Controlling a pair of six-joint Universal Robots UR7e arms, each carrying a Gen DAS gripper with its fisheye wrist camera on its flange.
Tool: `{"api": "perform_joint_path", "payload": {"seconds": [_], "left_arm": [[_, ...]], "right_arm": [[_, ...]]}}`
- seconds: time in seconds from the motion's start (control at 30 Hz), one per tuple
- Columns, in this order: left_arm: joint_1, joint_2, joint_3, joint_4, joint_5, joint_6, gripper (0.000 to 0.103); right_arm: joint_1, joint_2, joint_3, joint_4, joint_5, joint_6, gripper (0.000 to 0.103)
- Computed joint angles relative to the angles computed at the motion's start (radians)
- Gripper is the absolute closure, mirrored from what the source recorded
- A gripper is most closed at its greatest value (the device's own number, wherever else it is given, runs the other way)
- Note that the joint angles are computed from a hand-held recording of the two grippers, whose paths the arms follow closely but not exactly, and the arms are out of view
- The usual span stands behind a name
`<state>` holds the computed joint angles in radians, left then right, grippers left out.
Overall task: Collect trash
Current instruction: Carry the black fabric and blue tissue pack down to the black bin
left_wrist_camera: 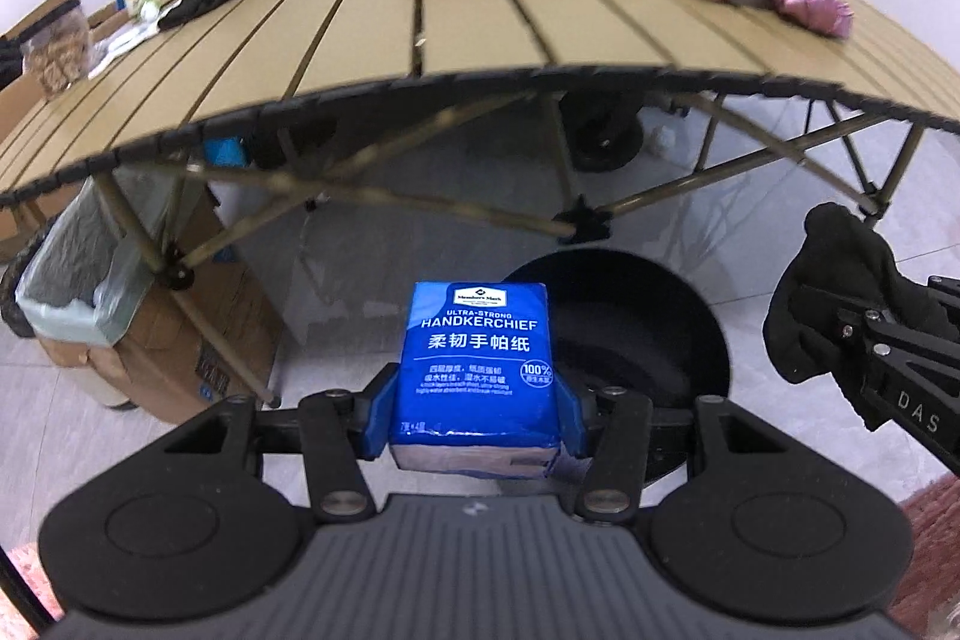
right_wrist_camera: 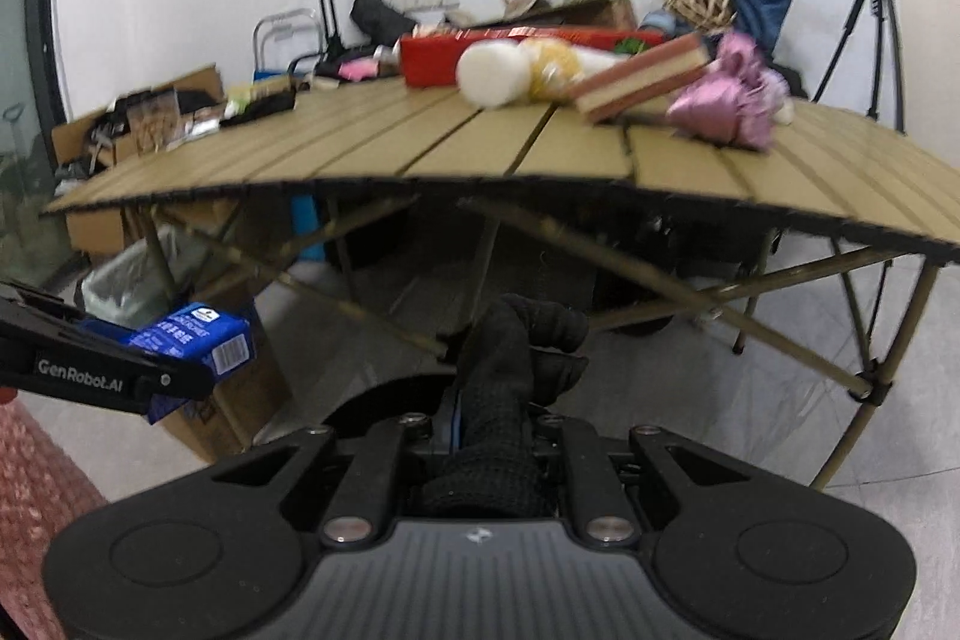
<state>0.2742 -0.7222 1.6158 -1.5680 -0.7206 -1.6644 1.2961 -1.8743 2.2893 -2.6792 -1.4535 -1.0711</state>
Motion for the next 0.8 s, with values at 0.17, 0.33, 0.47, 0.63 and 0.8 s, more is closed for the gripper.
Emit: {"api": "perform_joint_path", "payload": {"seconds": [0.17, 0.33, 0.47, 0.63, 0.8], "left_arm": [[0.012, -0.021, 0.032, -0.002, -0.022, -0.017, 0.05], [0.029, -0.041, 0.063, -0.018, -0.048, -0.025, 0.05], [0.04, -0.055, 0.084, -0.022, -0.066, -0.033, 0.05], [0.052, -0.068, 0.103, -0.015, -0.083, -0.051, 0.05], [0.066, -0.083, 0.126, -0.022, -0.102, -0.062, 0.05]], "right_arm": [[0.06, 0.061, 0.004, -0.002, -0.096, 0.016, 0.091], [0.112, 0.13, 0.008, -0.012, -0.179, 0.04, 0.091], [0.145, 0.179, 0.008, -0.022, -0.229, 0.06, 0.091], [0.18, 0.243, 0.005, -0.047, -0.284, 0.087, 0.091], [0.199, 0.307, -0.004, -0.077, -0.33, 0.111, 0.091]]}}
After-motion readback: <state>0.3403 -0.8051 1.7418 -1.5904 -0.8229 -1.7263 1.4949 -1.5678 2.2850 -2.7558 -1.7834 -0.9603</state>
